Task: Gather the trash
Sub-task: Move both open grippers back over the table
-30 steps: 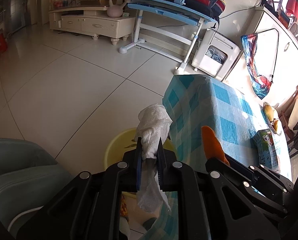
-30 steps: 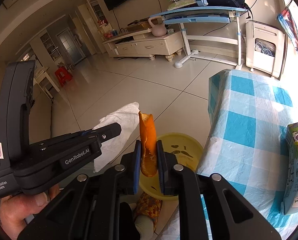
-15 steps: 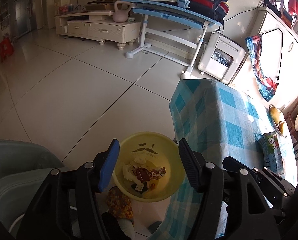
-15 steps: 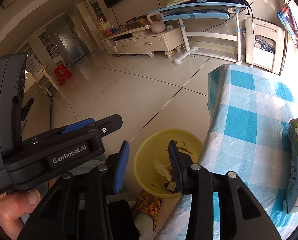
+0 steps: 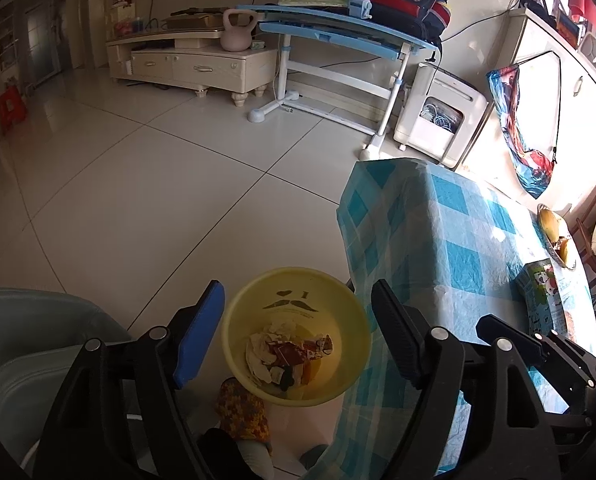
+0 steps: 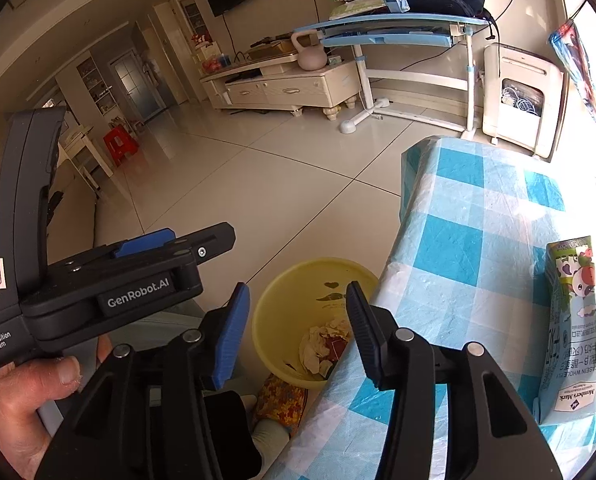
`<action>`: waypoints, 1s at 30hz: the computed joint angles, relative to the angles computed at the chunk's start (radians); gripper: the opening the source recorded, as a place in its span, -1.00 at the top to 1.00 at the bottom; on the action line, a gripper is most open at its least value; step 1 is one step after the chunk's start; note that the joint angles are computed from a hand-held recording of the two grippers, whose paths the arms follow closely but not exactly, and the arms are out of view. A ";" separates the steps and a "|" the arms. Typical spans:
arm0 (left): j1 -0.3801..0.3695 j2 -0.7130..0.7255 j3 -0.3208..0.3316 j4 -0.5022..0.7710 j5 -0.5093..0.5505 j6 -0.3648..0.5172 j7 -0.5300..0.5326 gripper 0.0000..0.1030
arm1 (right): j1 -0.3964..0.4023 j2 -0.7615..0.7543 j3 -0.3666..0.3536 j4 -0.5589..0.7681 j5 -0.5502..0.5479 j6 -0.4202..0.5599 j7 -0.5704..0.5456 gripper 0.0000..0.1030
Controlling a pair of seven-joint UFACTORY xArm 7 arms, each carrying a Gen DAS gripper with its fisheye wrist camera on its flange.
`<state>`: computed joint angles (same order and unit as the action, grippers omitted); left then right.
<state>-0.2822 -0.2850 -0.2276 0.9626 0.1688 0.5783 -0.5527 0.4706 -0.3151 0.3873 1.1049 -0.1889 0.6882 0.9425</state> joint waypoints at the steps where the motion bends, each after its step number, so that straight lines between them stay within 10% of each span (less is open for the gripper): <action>1: -0.002 0.000 -0.001 0.001 0.001 -0.001 0.001 -0.47 | 0.001 -0.006 0.000 -0.004 -0.001 0.007 -0.002 0.00; 30: -0.156 0.103 -0.065 0.120 -0.049 -0.045 0.059 -0.72 | -0.131 -0.575 -0.038 -0.271 0.053 0.343 -0.178 -0.23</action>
